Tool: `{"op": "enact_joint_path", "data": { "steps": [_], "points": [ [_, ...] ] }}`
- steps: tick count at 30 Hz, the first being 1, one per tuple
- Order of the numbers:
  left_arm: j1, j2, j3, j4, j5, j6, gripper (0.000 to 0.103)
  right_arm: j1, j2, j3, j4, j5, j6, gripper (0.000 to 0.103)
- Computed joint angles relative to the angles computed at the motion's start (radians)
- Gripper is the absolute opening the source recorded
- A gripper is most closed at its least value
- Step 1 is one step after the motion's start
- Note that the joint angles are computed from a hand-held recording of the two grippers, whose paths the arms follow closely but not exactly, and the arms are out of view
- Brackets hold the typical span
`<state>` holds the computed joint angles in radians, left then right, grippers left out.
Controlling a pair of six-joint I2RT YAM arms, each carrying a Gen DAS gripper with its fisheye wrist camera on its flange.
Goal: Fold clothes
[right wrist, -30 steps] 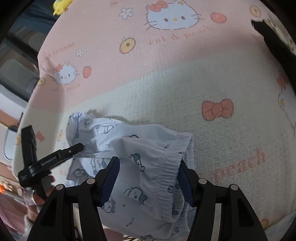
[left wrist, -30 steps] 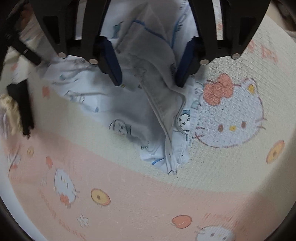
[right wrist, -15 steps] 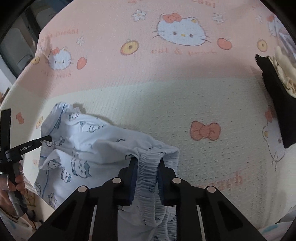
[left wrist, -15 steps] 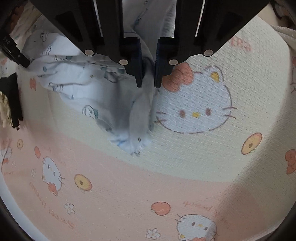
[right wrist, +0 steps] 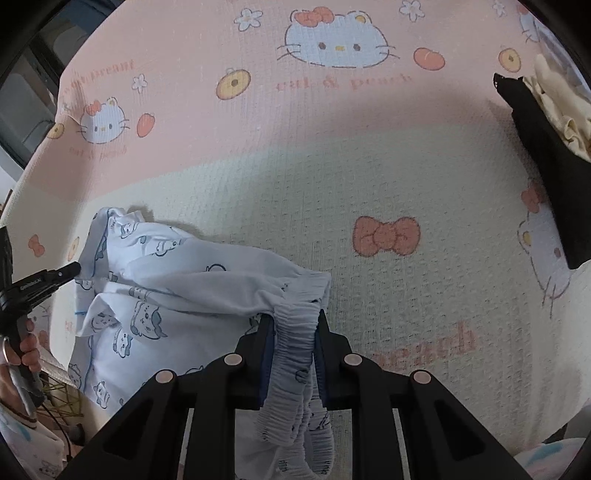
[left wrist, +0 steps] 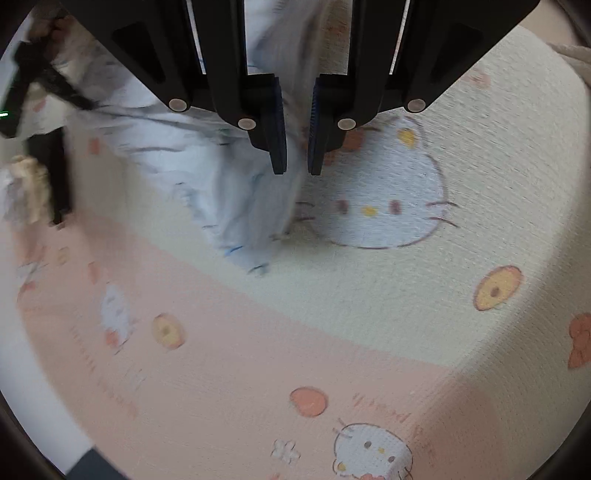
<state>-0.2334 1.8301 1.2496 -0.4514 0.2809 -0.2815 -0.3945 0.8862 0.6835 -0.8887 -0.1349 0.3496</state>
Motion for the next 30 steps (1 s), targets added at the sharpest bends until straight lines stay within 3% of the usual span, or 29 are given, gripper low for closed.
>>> {"op": "enact_joint_path", "data": {
  "steps": [2, 4, 5, 6, 7, 8, 10, 18, 22, 25, 30],
  "points": [
    [0.036, -0.019, -0.038, 0.035, 0.086, -0.047, 0.011, -0.025, -0.010, -0.007, 0.005, -0.036, -0.004, 0.019],
    [0.051, -0.023, -0.051, 0.061, 0.150, -0.108, 0.016, -0.073, -0.024, -0.015, 0.009, -0.098, -0.017, 0.028],
    [0.048, -0.016, -0.046, 0.071, 0.169, -0.139, 0.029, -0.096, -0.031, -0.017, 0.005, -0.121, -0.019, 0.040],
    [0.045, 0.001, -0.028, 0.080, 0.181, -0.170, 0.040, -0.118, -0.038, -0.018, 0.001, -0.143, -0.022, 0.044],
    [0.039, -0.012, -0.059, 0.111, 0.189, -0.201, 0.064, -0.142, -0.048, -0.023, 0.003, -0.170, -0.022, 0.045],
    [0.033, -0.015, -0.085, 0.154, 0.199, -0.239, 0.074, -0.170, -0.059, -0.026, -0.001, -0.201, -0.031, 0.045],
    [0.045, -0.019, -0.105, 0.191, 0.230, -0.286, 0.074, -0.210, -0.078, -0.030, -0.011, -0.238, -0.043, 0.045],
    [-0.055, -0.019, -0.052, 0.025, 0.106, -0.247, 0.074, -0.231, -0.118, -0.027, -0.068, -0.233, -0.091, 0.046],
    [-0.110, -0.026, -0.036, -0.004, 0.096, -0.252, 0.074, -0.239, -0.143, -0.030, -0.111, -0.241, -0.148, 0.046],
    [-0.147, -0.022, -0.001, -0.043, 0.083, -0.240, 0.074, -0.243, -0.162, -0.035, -0.135, -0.238, -0.168, 0.052],
    [-0.219, 0.051, 0.088, -0.106, 0.006, -0.205, 0.074, -0.260, -0.200, -0.051, -0.159, -0.260, -0.192, 0.052]
  ]
}}
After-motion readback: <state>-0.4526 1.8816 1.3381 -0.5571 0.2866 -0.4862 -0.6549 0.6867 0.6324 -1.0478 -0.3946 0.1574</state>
